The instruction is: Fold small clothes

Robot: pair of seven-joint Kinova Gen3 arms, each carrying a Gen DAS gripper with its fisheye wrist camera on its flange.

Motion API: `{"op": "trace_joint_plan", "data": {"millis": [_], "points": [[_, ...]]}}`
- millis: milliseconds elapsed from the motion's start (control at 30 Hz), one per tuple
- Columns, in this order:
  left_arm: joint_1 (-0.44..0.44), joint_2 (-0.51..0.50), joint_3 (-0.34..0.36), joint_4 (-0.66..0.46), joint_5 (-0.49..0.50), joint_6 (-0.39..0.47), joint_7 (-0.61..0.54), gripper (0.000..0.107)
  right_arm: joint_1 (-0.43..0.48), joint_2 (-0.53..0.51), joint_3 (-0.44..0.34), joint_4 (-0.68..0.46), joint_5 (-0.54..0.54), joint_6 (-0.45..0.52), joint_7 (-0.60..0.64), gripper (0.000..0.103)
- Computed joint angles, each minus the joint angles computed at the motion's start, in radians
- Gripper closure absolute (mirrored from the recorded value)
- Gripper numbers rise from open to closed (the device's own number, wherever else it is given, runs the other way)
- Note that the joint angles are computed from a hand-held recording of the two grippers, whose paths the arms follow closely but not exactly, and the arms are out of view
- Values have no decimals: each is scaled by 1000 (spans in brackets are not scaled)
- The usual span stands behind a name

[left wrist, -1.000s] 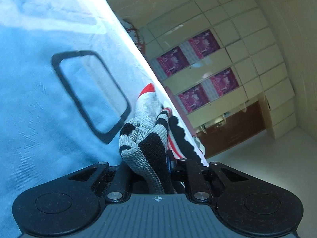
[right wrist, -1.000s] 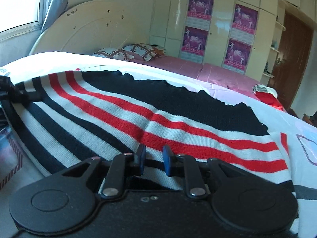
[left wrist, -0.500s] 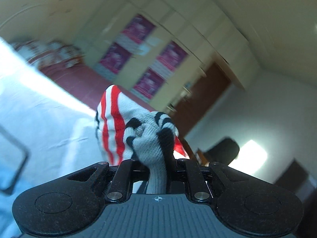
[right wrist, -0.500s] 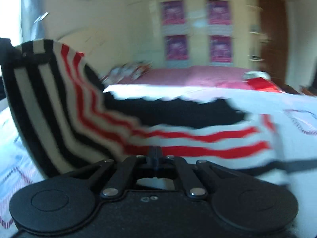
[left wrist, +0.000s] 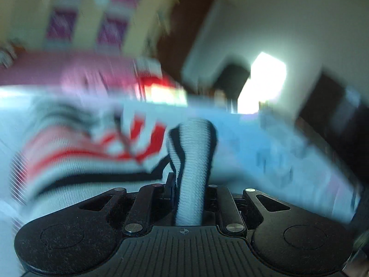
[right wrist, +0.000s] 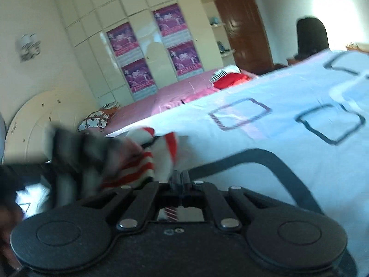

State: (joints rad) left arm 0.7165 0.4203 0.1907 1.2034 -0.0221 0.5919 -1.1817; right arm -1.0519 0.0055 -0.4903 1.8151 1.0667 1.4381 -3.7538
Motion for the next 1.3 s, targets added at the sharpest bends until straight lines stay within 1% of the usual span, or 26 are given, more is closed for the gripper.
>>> {"op": "trace_joint_plan", "data": {"millis": [33, 67, 100, 133, 167, 200, 233, 300, 367, 400, 467, 533, 600, 733, 767, 800, 833, 867, 900, 967, 1033, 1100, 1167, 1233, 1267, 1300], "points": [[16, 9, 5, 14, -41, -7, 23, 93, 28, -16, -24, 17, -9, -6, -28, 87], [16, -1, 21, 41, -81, -31, 30, 87, 74, -36, -66, 36, -15, -20, -54, 78], [-4, -15, 49, 65, -107, -56, 35, 72, 120, -61, -103, 59, -19, -48, -80, 75], [-41, -33, 96, 90, -116, -79, 55, 63, 166, -83, -132, 79, -20, -86, -97, 73], [-85, -63, 142, 130, -130, -119, 91, 48, 213, -97, -166, 86, -23, -111, -108, 66], [-111, -104, 170, 177, -160, -160, 132, 37, 259, -115, -191, 97, -25, -149, -117, 56], [-124, -151, 180, 223, -201, -199, 172, 35, 287, -136, -199, 112, -26, -190, -133, 52], [-112, -243, 144, 316, -264, -254, 254, 34, 297, -163, -179, 137, -3, -271, -179, 37], [-64, -336, 52, 408, -281, -274, 335, 34, 247, -173, -113, 155, 37, -353, -219, 29], [-37, -365, 6, 441, -293, -273, 376, 34, 206, -177, -66, 162, 55, -393, -242, 28], [10, -398, -87, 476, -299, -221, 457, 34, 130, -176, 26, 170, 90, -475, -280, 27], [40, -418, -151, 507, -291, -185, 538, 34, 88, -164, 111, 152, 63, -556, -259, 26], [10, -426, -143, 540, -289, -189, 581, 34, 117, -137, 151, 118, -15, -631, -190, 29], [-35, -410, -103, 556, -260, -198, 593, 34, 284, -72, 81, 42, -138, -679, -51, 39], [-46, -384, -75, 536, -280, -194, 597, 34, 302, -47, 75, 15, -167, -668, -10, 49], [-52, -376, -67, 531, -298, -174, 606, 34, 307, -14, 71, -15, -180, -641, 25, 70], [-56, -362, -60, 511, -300, -143, 605, 34, 305, 15, 60, -42, -176, -601, 43, 84], [-68, -331, -35, 479, -314, -128, 618, 34, 284, 37, 62, -64, -156, -560, 54, 87], [-67, -317, -29, 462, -343, -106, 647, 34, 244, 54, 72, -81, -120, -519, 71, 87], [-19, -295, -53, 419, -418, -67, 678, 34, 152, 68, 95, -103, -39, -438, 96, 87], [-17, -268, -27, 362, -453, 9, 643, 34, 59, 61, 133, -97, 43, -390, 100, 88], [-56, -247, 30, 315, -431, 84, 564, 34, 11, 67, 136, -82, 79, -342, 84, 88], [-56, -245, 24, 302, -384, 104, 507, 34, 38, 80, 124, -38, 51, -359, 11, 87], [-74, -252, 31, 309, -343, 94, 495, 32, 102, 58, 108, 13, -7, -433, -70, 86], [-56, -254, 14, 306, -347, 101, 500, 30, 106, 38, 119, 35, -12, -467, -95, 84], [-49, -251, 14, 297, -356, 110, 507, 30, 103, 31, 129, 45, 0, -484, -103, 77]]}}
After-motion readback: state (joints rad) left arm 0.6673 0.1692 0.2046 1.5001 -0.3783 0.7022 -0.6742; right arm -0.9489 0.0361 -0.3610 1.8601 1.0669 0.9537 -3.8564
